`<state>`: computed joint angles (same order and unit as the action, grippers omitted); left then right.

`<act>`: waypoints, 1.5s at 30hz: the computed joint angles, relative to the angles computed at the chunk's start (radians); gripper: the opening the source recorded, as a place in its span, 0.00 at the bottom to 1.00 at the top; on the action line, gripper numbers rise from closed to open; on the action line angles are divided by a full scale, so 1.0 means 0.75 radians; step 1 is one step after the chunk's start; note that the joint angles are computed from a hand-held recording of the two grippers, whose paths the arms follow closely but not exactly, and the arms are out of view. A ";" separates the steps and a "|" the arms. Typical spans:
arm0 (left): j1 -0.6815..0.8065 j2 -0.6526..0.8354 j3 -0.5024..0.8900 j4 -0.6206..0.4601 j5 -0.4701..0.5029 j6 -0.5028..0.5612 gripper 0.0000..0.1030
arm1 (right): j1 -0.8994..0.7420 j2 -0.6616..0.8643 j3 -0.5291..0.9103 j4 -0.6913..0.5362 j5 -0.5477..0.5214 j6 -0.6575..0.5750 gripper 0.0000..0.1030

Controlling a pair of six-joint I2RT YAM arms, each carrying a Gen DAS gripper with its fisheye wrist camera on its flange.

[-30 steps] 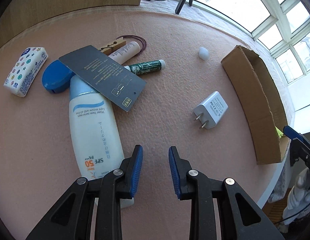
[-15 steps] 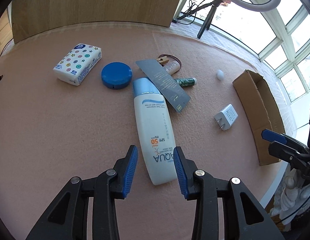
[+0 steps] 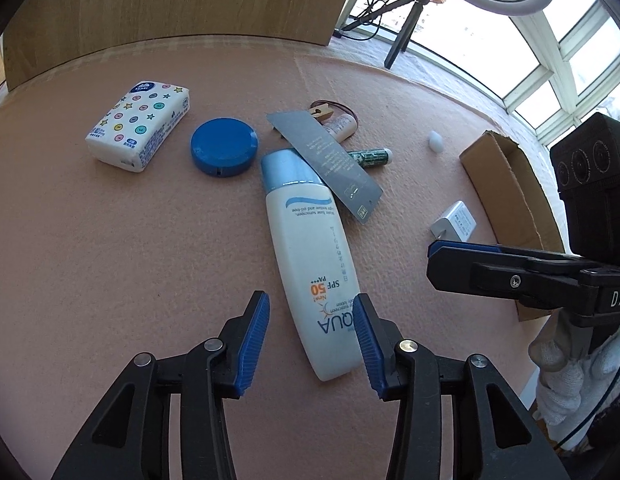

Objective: Organize objects
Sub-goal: 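Move the left tool back to the white AQUA sunscreen bottle, then close the left tool on the sunscreen bottle and lift it toward the box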

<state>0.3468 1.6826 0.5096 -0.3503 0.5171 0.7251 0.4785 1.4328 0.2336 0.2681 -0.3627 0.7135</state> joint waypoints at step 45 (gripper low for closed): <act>-0.127 -0.636 -0.268 -0.187 0.165 -0.229 0.42 | 0.258 -0.294 0.009 -0.233 0.224 0.037 0.38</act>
<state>0.2512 1.2054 0.3089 -0.4905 0.6409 0.5534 0.6722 1.2121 0.2401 0.0937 -0.1946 0.7410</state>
